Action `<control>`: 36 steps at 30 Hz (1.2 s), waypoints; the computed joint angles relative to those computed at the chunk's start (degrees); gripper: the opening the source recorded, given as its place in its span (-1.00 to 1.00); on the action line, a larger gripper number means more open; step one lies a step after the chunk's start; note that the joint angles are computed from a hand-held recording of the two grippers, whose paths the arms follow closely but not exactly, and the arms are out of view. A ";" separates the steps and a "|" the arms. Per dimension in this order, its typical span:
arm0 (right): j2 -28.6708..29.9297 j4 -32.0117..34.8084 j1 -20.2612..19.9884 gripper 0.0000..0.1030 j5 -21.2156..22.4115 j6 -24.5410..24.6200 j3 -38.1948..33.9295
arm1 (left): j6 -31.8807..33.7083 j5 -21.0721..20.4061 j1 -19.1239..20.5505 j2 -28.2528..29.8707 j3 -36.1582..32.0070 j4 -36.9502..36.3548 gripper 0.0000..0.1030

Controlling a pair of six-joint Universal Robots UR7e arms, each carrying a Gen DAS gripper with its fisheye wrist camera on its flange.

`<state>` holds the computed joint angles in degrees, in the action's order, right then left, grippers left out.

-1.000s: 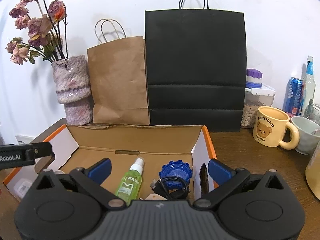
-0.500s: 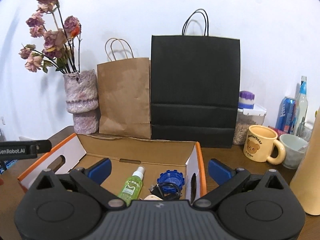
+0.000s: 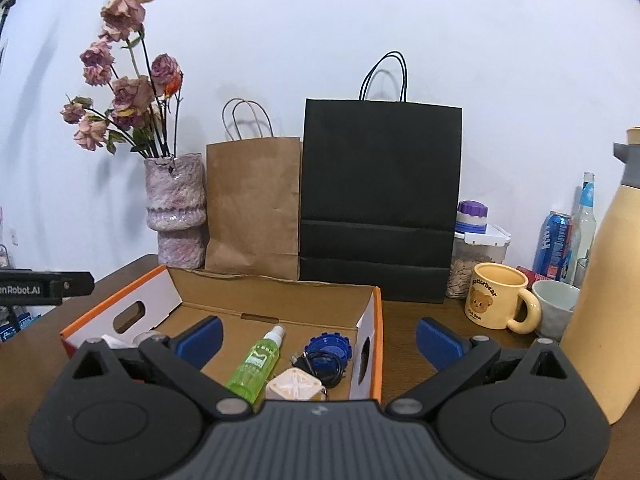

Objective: Organize rigid objects
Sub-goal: 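Pull both tools back from the box toward the remaining table items, then grasp the braided cable with the pink tie with right gripper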

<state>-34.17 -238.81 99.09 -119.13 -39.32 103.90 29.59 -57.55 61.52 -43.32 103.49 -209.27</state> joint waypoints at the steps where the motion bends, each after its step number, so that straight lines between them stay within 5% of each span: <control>1: -0.22 -0.63 -0.03 1.00 0.05 0.03 0.91 | -0.04 0.10 -0.05 -0.50 0.75 -0.03 1.00; 12: -1.55 -3.06 -0.23 1.00 -1.87 -0.39 8.43 | -0.10 0.57 0.07 -4.84 7.87 0.62 1.00; 36: -2.31 5.16 -1.67 1.00 -1.15 2.41 14.70 | -2.36 1.65 0.09 -9.45 18.14 3.58 1.00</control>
<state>-36.48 -233.65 97.42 -120.29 -36.91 118.60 27.22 -55.90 61.60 -52.77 121.63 -205.69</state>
